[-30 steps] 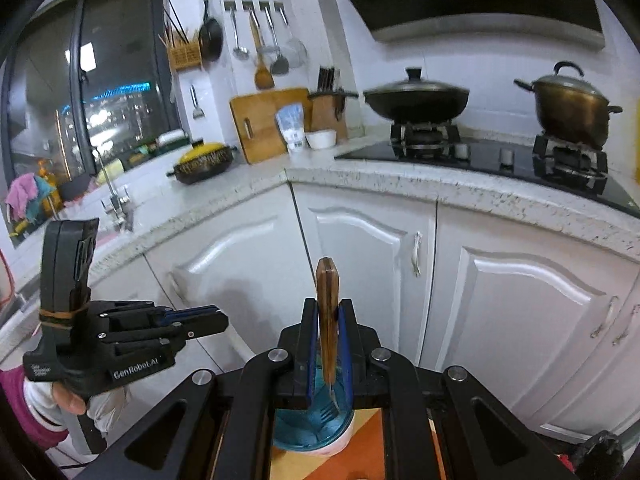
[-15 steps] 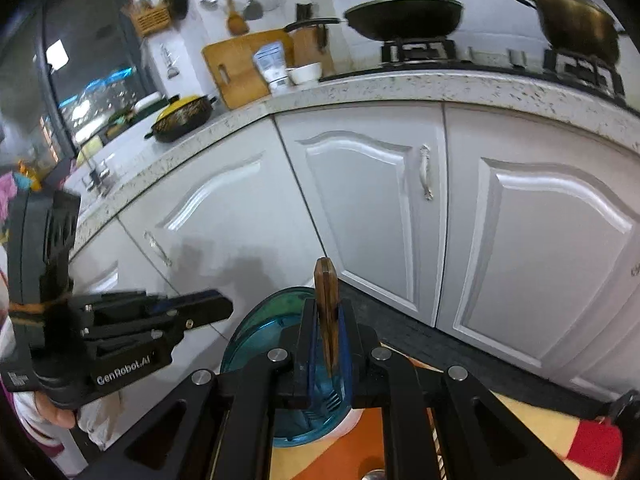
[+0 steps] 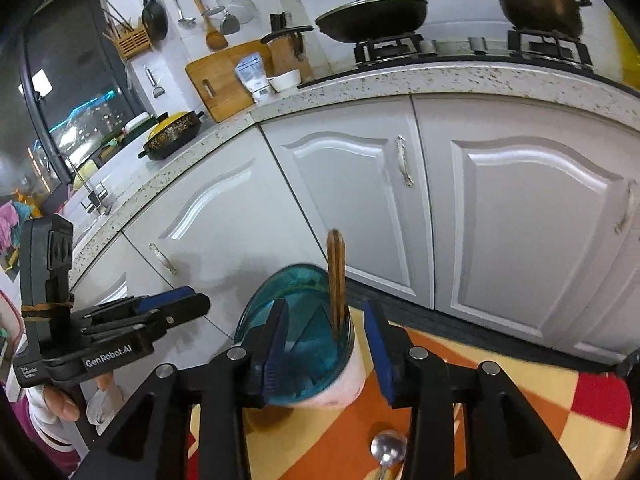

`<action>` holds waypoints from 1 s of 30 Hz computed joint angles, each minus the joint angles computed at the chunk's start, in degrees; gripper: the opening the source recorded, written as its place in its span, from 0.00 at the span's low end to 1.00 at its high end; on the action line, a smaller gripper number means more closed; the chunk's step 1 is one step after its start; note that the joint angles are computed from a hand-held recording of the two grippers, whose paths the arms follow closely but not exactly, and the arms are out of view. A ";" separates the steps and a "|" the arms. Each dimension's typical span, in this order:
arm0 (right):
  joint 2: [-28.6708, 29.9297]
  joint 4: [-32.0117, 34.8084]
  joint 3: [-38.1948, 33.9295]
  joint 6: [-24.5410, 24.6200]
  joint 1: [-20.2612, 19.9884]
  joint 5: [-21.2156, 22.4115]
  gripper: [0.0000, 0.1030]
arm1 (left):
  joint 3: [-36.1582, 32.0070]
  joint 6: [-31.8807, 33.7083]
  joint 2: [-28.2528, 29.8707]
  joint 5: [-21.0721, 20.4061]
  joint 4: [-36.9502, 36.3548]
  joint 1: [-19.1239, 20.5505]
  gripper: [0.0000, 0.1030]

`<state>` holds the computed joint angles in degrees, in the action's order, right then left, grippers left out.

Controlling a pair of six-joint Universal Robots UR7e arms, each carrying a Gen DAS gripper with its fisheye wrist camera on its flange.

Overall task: Organize utensils
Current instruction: 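Lower the ceramic spoon into the flowered cup with the left tool while the right tool inserts the chopstick, then open both tools and withdraw them from the cup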

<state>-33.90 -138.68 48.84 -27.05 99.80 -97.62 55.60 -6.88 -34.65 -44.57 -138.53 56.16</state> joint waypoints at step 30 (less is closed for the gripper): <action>-19.17 -17.79 31.82 2.58 -1.14 -9.33 0.43 | 19.95 -0.18 -7.92 -2.33 -8.09 -5.42 0.53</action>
<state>-53.07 -156.47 80.66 -24.47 98.67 -106.96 75.55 -7.06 -42.56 -46.90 -146.62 50.74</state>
